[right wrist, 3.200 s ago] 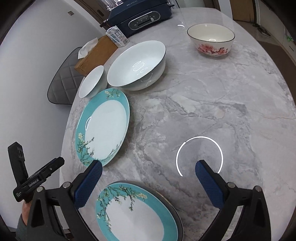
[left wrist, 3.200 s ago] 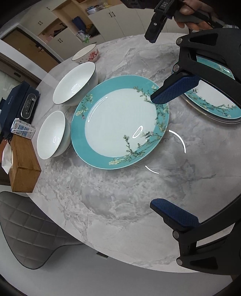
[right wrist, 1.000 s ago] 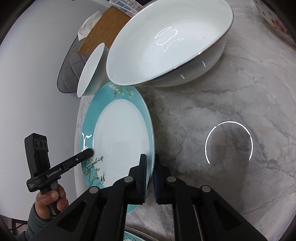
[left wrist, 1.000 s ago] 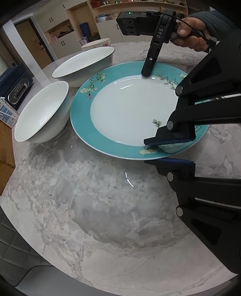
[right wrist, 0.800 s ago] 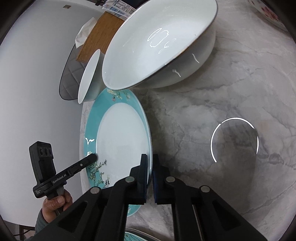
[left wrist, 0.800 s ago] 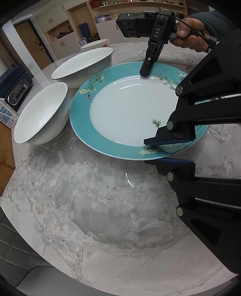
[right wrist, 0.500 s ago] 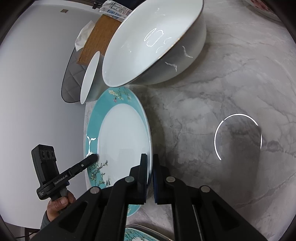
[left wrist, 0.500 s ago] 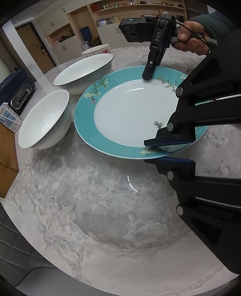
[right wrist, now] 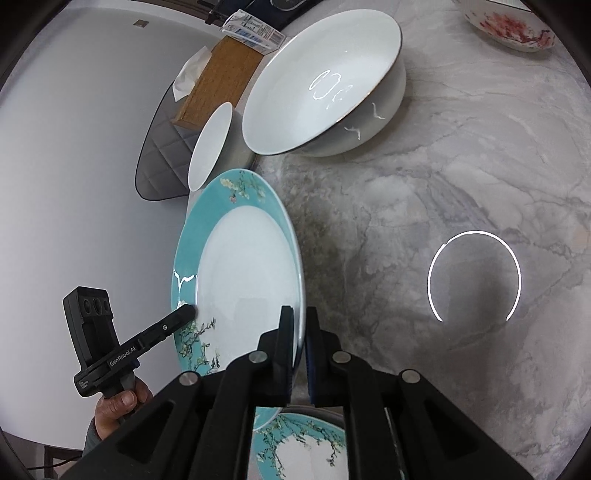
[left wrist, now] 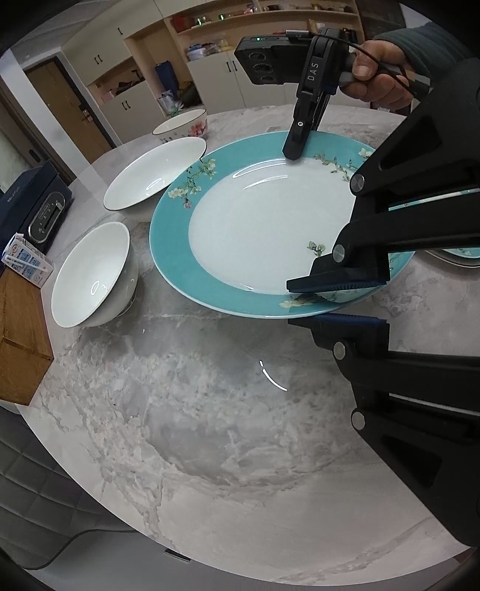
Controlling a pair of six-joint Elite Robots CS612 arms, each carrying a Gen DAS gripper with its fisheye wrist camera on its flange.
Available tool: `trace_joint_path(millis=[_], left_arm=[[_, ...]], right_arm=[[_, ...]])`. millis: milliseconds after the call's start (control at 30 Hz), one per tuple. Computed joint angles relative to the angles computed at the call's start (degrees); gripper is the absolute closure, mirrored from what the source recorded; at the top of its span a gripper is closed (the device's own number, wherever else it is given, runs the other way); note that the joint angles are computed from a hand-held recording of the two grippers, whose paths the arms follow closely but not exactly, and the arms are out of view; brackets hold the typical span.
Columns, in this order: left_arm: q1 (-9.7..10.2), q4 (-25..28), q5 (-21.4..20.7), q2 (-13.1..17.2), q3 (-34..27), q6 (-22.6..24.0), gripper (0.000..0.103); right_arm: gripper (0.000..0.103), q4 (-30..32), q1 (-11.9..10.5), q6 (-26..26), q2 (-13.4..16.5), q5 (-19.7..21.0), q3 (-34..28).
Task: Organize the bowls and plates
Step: 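Lift the large teal plate with both tools, then carry the large teal plate with both tools and lower it onto the plate stack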
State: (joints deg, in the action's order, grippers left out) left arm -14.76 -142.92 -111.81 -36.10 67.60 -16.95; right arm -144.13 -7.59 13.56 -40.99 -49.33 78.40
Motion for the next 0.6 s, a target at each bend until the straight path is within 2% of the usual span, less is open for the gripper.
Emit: trace_joint_path(millis=[200,600], left_arm=[[-0.62,-2.3,-0.7,-2.3,3.7,-0.7,0.095],[-2.15,-5.6,-1.7,-7.0,10.6,1.2,0.095]], right_arm=[[0.095,-2.7,-0.3,0.3,-2.7,0.0,4.1],[0.094,-8.5,-1.2,1.9,-7.3,-0.4,12.0]])
